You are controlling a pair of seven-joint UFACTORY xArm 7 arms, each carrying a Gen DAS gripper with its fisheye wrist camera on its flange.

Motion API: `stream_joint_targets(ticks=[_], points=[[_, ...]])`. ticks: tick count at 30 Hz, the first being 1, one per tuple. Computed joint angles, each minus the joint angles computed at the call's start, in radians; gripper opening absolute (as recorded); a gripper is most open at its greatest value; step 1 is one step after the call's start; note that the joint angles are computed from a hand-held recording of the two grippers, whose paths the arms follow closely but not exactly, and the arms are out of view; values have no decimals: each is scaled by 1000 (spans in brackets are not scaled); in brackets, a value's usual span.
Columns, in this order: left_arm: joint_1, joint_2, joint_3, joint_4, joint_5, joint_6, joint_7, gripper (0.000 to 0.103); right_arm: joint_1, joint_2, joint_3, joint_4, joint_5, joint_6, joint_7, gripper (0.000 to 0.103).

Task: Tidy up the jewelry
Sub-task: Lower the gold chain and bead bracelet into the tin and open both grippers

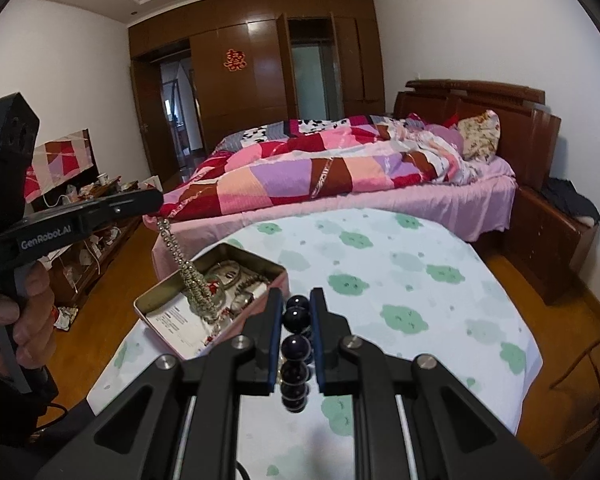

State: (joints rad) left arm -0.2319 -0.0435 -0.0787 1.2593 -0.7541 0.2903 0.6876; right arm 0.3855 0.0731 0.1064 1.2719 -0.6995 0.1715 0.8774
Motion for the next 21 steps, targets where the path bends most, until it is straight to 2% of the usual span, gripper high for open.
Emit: stream_joint_targets(ticks=[11,21], points=[[42,13,23,25,21,-11,-25,2,54,95,-10,157,78,44,-136,16],[81,51,18,35,35,-10,-45,2,126,237,-28,353,209,100,-302,16]])
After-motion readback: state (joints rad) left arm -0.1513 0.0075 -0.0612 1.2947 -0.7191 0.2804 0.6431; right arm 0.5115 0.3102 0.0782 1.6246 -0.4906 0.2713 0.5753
